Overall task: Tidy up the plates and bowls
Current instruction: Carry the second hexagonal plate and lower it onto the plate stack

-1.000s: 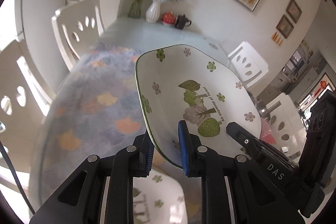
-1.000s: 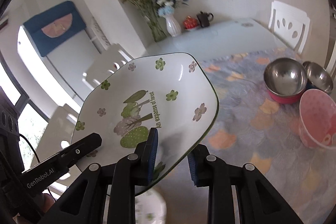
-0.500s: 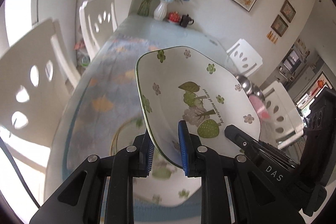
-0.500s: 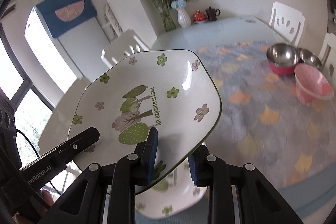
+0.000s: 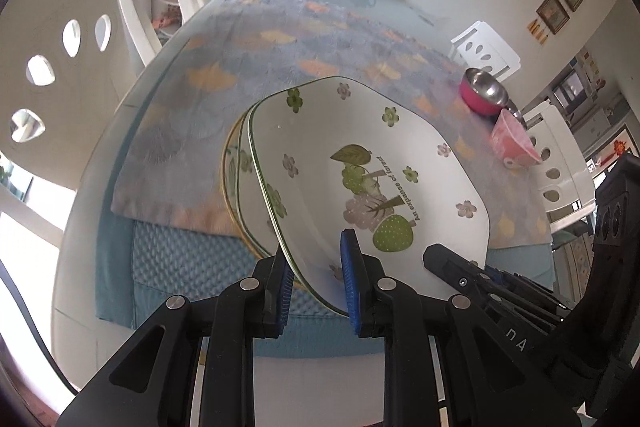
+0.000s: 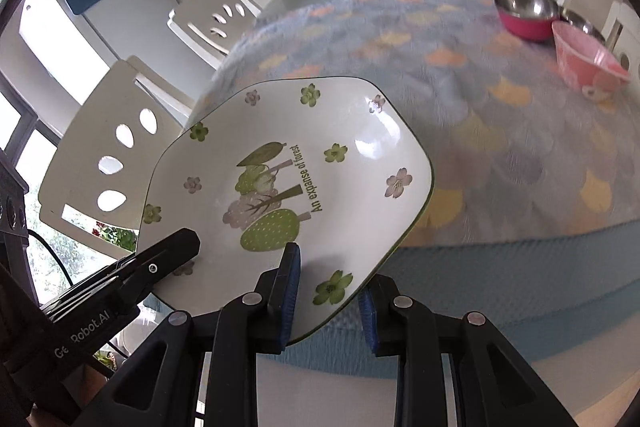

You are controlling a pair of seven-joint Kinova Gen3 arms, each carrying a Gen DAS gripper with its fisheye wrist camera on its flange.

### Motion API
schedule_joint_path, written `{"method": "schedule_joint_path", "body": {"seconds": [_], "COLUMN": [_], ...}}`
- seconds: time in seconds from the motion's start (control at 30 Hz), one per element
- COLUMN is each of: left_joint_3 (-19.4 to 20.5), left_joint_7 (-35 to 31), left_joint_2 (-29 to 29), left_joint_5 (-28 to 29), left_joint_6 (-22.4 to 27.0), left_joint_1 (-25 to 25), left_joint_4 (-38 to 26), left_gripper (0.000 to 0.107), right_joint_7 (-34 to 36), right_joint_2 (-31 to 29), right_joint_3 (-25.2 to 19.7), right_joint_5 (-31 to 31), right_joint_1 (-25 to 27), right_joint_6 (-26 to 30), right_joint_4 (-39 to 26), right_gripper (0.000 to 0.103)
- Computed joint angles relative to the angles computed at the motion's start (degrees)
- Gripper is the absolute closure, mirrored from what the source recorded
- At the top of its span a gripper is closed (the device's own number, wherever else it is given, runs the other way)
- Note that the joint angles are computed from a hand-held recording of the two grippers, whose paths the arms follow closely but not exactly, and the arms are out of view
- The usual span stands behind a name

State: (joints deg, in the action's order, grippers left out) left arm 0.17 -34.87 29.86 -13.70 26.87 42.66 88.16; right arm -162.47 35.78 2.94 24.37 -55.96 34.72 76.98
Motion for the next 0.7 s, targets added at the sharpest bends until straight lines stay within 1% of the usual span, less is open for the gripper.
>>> {"method": "schedule_joint_path", "body": {"seconds": [0.1,0.17,0.23,0.33,0.5,0.57,0.6,0.67,0.7], "left_joint_3": [0.82,0.75,1.22,2.62,5.47,5.37,4.18,1.69,0.84], "left_joint_7": [-0.81,-1.04,-2.00,-4.09,-9.33,-10.56,-10.07,-7.68,-5.97], "left_joint_2": [0.48,0.39,0.52,0.70,0.78,0.64,0.32,-0.40,-1.44], "left_joint_5": [0.67,0.92,1.45,3.36,7.08,7.68,7.64,6.84,6.68], "left_joint_6": [-0.10,-1.10,-0.94,-1.35,-0.73,0.08,1.15,1.69,0.57], "left_joint_1": [-0.87,-1.03,-1.77,-3.98,-8.31,-8.54,-7.73,-6.15,-5.90], "left_joint_4": [0.25,0.88,0.57,0.52,0.05,-0.19,-0.40,0.33,1.85], "left_gripper": [0.089,0.089,0.089,0.088,0.089,0.087,0.087,0.086,0.086], "right_joint_7": [0.89,0.78,0.69,0.21,-0.36,0.00,0.24,0.57,0.41], "right_joint_2": [0.48,0.79,1.02,1.53,0.93,0.58,0.35,-0.64,-1.03], "right_joint_3": [-1.03,-0.54,-0.63,-0.74,-0.38,-1.12,-1.48,-1.08,-0.50], "right_joint_5": [-1.26,-0.88,-1.10,-1.63,-0.20,-0.51,-0.74,0.85,2.35], "right_joint_1": [0.97,0.20,0.14,0.07,-1.01,-0.60,-0.38,-1.59,-2.81], "right_joint_6": [0.69,1.64,2.43,4.06,5.34,5.95,6.23,6.74,7.67], "right_joint_4": [-0.53,-1.02,-1.72,-3.42,-4.15,-4.39,-4.37,-3.89,-4.02], "right_gripper": [0.078,0.078,0.078,0.078,0.077,0.077,0.077,0.077,0.077]}}
